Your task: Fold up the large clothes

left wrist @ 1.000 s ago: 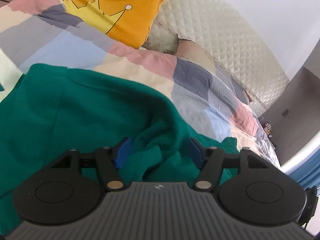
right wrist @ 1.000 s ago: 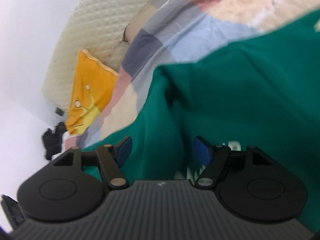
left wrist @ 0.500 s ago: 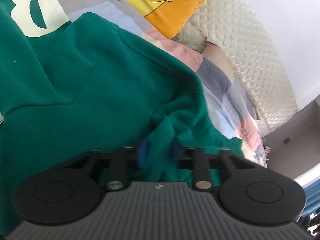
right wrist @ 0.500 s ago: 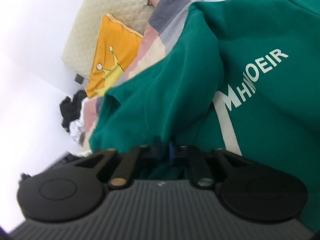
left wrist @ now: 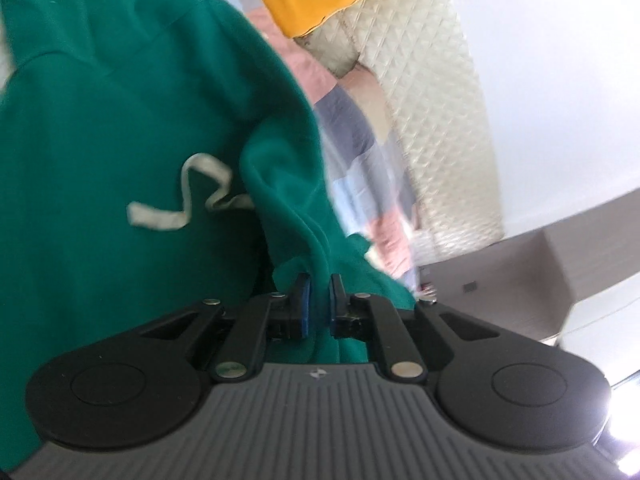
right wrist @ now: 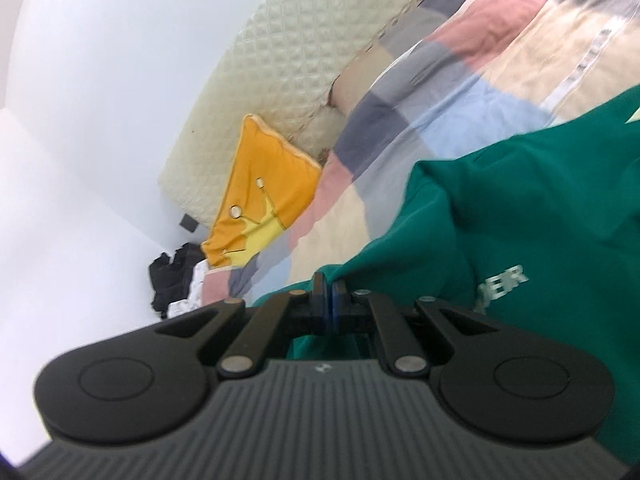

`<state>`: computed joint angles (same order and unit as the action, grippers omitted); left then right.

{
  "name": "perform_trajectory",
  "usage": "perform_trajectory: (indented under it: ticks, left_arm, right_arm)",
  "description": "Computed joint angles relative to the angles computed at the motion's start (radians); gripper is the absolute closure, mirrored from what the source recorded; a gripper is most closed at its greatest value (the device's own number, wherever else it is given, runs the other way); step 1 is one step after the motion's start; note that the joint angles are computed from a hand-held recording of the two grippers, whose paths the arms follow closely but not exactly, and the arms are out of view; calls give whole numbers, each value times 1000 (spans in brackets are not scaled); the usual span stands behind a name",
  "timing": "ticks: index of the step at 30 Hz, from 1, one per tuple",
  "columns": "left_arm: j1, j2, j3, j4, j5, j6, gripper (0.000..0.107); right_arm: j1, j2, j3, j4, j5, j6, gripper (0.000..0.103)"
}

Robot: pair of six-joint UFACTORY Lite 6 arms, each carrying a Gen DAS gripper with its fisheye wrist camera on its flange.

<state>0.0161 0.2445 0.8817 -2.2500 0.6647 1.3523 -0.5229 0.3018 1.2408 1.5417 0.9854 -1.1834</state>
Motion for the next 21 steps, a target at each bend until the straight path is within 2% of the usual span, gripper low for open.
perform_trajectory:
  ticks: [4, 9, 13, 14, 15, 16, 17, 18, 21]
  left_arm:
    - [-36, -30, -48, 18, -118, 22, 97]
    - [-82, -36, -56, 43, -289, 60, 97]
    - [-119, -65, -51, 58, -372, 105, 95]
    - [-126, -71, -44, 92, -392, 85, 89]
    - [-127, -69, -29, 130, -407, 62, 83]
    - [-134, -82, -32, 136, -423, 64, 70]
    - [-138, -94, -39, 108, -423, 99, 61]
    - [-140, -110, -55, 62, -420, 151, 60]
    - [-163, -166, -88, -56, -418, 261, 57]
  right_arm:
    - [-30, -19, -90, -95, -44, -78, 98]
    - [3, 78, -131, -160, -149, -113, 98]
    - [-17, 58, -147, -199, -114, -62, 93]
    - [-22, 49, -144, -214, -104, -52, 89]
    - [-28, 30, -149, -230, -96, -45, 74]
    - [-38, 2, -167, -236, -87, -54, 64]
    - [-52, -33, -199, -230, -73, -86, 50]
    - [-69, -70, -231, -230, -56, -117, 45]
    - [-95, -157, -308, -250, -34, -174, 45]
